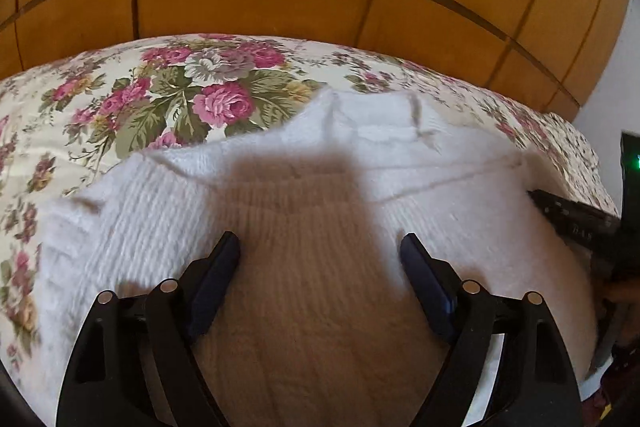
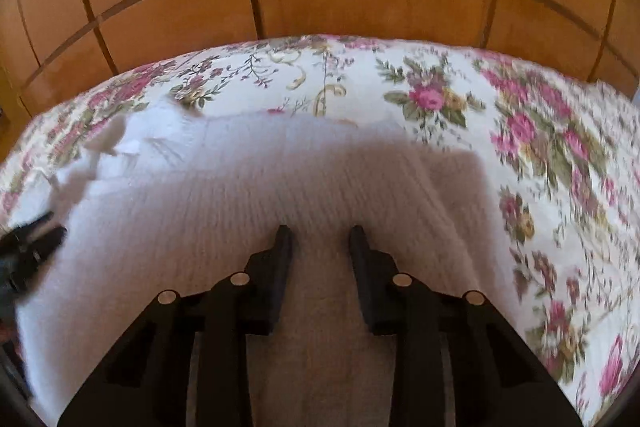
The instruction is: Fold small clothes
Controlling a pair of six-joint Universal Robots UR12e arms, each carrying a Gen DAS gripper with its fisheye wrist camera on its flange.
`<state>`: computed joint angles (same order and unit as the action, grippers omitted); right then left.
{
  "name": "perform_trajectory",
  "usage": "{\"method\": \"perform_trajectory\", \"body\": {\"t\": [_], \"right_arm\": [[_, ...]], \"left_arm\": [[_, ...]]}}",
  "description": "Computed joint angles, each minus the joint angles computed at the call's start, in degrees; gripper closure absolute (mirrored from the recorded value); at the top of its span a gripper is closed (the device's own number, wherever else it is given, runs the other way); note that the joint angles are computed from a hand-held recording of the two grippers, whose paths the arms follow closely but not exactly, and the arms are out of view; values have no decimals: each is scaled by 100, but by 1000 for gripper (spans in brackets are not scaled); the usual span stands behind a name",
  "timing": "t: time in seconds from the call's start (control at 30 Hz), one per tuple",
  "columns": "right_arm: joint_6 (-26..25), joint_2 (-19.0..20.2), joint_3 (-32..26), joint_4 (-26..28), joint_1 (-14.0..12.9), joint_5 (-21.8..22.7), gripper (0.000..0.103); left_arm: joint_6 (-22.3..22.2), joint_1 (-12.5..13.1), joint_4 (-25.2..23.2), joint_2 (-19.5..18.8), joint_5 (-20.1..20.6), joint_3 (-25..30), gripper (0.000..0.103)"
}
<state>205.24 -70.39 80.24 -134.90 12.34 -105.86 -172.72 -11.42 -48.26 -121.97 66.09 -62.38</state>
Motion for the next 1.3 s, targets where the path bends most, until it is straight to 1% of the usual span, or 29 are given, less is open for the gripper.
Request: {"method": "perform_trajectory", "body": {"t": [0.03, 0.07, 0.13, 0.2, 0.3, 0.4, 0.47, 0.53, 0.57, 0.6, 0.67, 0.7, 0.73, 0.8, 0.83, 0.9, 1.0, 1.03, 1.07, 1.1, 1.13, 1.17, 1.23, 1.3], "right_arm": [[-79, 16, 75, -223, 40, -190, 74], [-91, 18, 93, -309, 73, -321, 73], [-133, 28, 72, -333, 126, -506, 72], [-162, 29, 88, -387, 133, -553, 71], [-136, -21, 197, -575, 108, -452, 70], [-131, -21, 212, -625, 112, -447, 70], [-135, -11, 204, -644, 120, -458, 69], [-128, -14, 218, -685, 122, -453, 69], [-127, -15, 225, -699, 124, -461, 68], [-129, -14, 226, -705, 128, -474, 68], [-135, -9, 223, -705, 135, -500, 68], [-138, -10, 225, -708, 137, -510, 67], [-136, -11, 226, -713, 140, -521, 67], [-136, -20, 248, -760, 142, -529, 65], [-134, -27, 262, -790, 144, -534, 61], [-113, -56, 313, -882, 139, -522, 60], [-81, -93, 374, -984, 150, -547, 55], [-76, -95, 375, -978, 161, -583, 52], [-78, -95, 369, -965, 181, -651, 42], [-71, -97, 371, -964, 197, -720, 36], [-43, -103, 371, -956, 217, -811, 24], [-31, -120, 393, -984, 216, -802, 20], [34, -166, 432, -981, 211, -786, 17], [168, -205, 391, -677, 255, -998, 13]], "left_arm": [[-26, 7, -17, -11, -24, 16, 21], [-36, 11, -14, -6, -46, 8, 21], [-61, 35, 104, 25, -129, -70, 21], [-154, 85, 291, 114, -284, -223, 21], [-376, 135, 533, 254, -332, -439, 21], [-587, 142, 899, 455, -1, -723, 21], [-653, 163, 1006, 555, 93, -856, 21], [-598, 157, 1118, 640, 454, -983, 16], [-554, 150, 1095, 644, 621, -993, 16], [-520, 172, 1045, 630, 629, -1003, 16], [-533, 235, 1024, 603, 407, -1025, 13], [-495, 239, 1068, 598, 380, -1036, 11], [-441, 224, 1040, 590, 410, -1018, 9], [-389, 195, 1046, 590, 483, -1012, 8], [-396, 201, 1092, 604, 462, -1041, 8], [-481, 231, 1258, 669, 346, -1162, 8], [-629, 266, 1542, 803, 278, -1383, 4], [-680, 276, 1643, 850, 276, -1464, 4], [-721, 288, 1727, 893, 263, -1536, 4], [-749, 312, 1812, 945, 223, -1624, 4], [-757, 334, 1863, 983, 195, -1686, 4], [-756, 354, 1908, 1021, 175, -1742, 4], [-788, 406, 2043, 1115, 126, -1868, 4], [-927, 445, 2199, 1208, 235, -1985, 4]]}}
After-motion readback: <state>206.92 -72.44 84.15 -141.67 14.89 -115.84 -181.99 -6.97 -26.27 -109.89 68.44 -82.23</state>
